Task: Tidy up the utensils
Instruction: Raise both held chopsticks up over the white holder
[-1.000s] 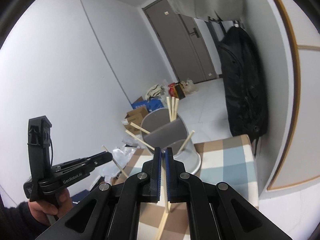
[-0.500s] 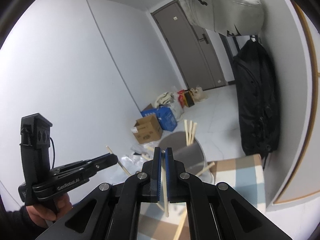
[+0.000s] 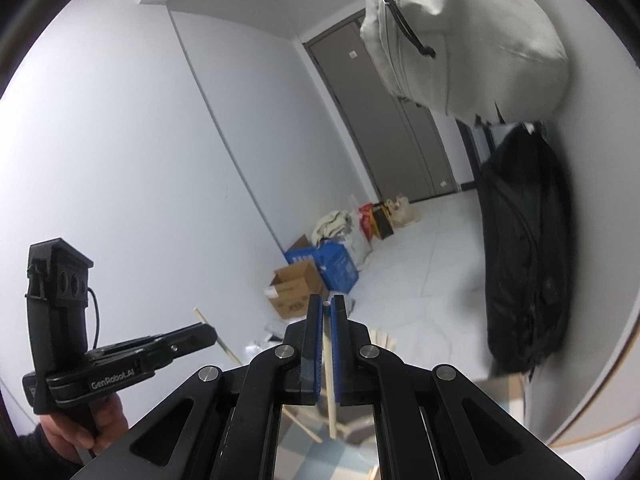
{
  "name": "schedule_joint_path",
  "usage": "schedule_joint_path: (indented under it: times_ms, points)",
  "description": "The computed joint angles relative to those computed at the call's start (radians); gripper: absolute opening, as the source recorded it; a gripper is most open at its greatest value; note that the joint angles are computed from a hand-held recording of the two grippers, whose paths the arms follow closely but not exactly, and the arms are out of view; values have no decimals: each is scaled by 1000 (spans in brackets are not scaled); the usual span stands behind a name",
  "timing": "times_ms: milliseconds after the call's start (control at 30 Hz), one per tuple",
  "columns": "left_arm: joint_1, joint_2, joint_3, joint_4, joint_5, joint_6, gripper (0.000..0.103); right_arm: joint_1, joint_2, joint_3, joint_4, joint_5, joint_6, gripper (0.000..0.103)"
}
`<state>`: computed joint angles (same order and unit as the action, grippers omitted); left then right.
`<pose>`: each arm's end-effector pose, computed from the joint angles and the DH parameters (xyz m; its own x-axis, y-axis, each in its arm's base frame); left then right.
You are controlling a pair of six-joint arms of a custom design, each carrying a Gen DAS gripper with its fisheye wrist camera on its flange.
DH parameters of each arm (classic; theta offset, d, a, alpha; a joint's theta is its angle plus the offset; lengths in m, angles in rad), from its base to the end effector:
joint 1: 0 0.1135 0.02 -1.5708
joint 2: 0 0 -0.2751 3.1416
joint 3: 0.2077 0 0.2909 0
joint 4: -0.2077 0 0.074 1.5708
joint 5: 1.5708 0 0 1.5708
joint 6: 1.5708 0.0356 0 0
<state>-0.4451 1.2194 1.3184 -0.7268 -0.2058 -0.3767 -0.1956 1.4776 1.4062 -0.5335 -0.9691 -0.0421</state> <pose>0.2655 -0.1186 0.3957 -0.5931 -0.1160 -0.7967 0.0581 0.9808 -0.1861 0.3589 -0.0412 0.3734 -0.5340 0.0815 -0.8416 -0.5781 0.6911 0.4338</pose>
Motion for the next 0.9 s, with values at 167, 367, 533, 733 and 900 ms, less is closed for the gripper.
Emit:
schedule_joint_path:
  times_ms: [167, 367, 533, 733, 900]
  points:
    - [34, 45, 52, 17, 13, 36, 1, 50, 69, 104, 15, 45, 0, 3]
    - [73, 89, 72, 48, 54, 73, 1, 99, 139, 182, 33, 82, -1, 3]
    - [100, 114, 67, 73, 70, 92, 1, 126, 177, 201, 32, 114, -7, 3]
    - [112, 139, 44, 113, 77, 111, 1, 146, 202, 203, 25, 147, -34, 3]
    - [105, 158, 21, 138, 69, 122, 1, 171, 220, 208, 6, 181, -65, 3]
